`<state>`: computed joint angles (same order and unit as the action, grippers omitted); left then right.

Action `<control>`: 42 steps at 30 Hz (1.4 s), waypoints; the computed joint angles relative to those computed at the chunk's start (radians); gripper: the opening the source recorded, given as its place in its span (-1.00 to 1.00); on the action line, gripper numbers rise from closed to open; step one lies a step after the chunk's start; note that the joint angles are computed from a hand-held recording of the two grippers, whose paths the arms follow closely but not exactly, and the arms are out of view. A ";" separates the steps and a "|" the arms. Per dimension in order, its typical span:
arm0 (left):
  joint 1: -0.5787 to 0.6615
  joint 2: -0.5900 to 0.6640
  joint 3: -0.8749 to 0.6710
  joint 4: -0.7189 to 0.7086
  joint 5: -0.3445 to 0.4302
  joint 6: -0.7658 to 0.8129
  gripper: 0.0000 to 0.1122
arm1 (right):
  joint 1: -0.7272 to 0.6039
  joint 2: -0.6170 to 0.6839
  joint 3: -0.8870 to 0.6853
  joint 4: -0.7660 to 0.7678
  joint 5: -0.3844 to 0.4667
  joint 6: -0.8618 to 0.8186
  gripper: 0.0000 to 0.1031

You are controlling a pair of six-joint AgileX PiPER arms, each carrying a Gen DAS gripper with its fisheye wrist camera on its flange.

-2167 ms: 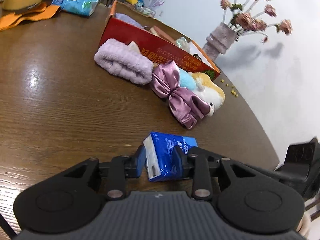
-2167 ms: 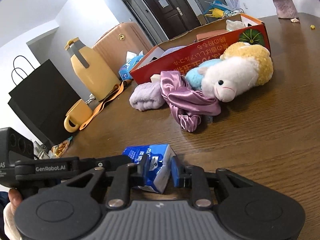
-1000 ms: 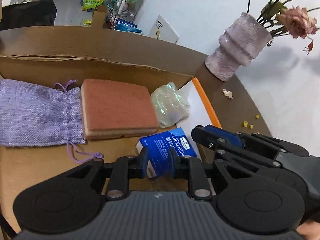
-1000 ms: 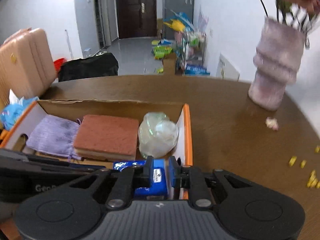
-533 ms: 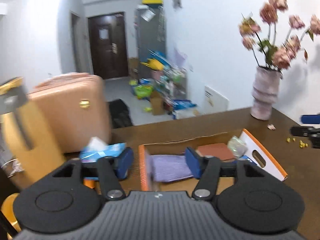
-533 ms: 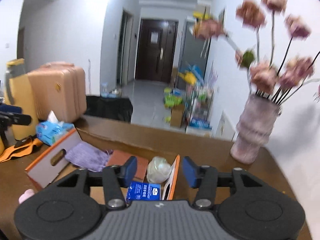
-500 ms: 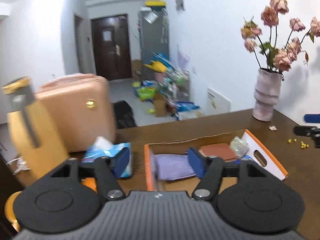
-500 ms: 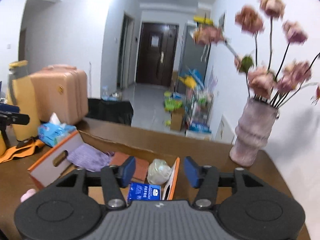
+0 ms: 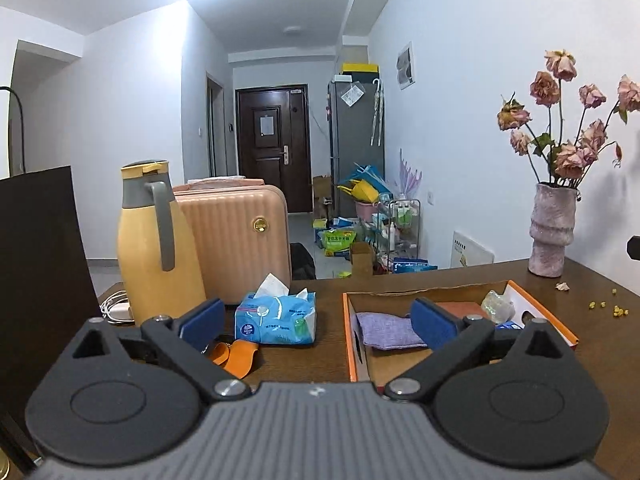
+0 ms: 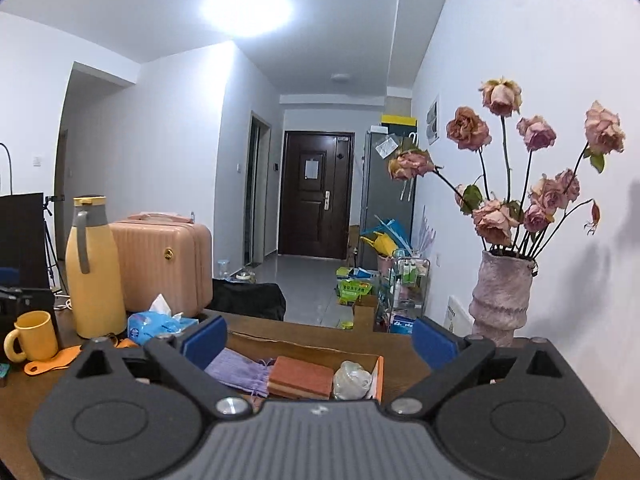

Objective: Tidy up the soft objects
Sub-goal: 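Move the left tool to the pink satin scrunchie and close on it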

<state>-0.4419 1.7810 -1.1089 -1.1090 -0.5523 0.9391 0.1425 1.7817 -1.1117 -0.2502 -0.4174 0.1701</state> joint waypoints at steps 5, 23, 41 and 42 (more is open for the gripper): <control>-0.062 -0.059 0.132 0.035 -0.104 -0.105 0.84 | 0.036 -0.076 0.171 0.138 -0.104 -0.103 0.94; -0.413 -0.080 0.614 0.064 -0.389 -0.532 0.84 | 0.261 -0.104 0.910 0.357 -0.683 -0.093 0.99; -0.145 0.112 0.303 0.316 -0.125 -0.511 0.84 | 0.318 0.291 0.190 0.187 -0.154 -0.239 -0.89; -0.133 0.125 0.285 0.353 -0.103 -0.533 0.84 | 0.319 0.279 0.212 0.125 -0.155 -0.224 -0.93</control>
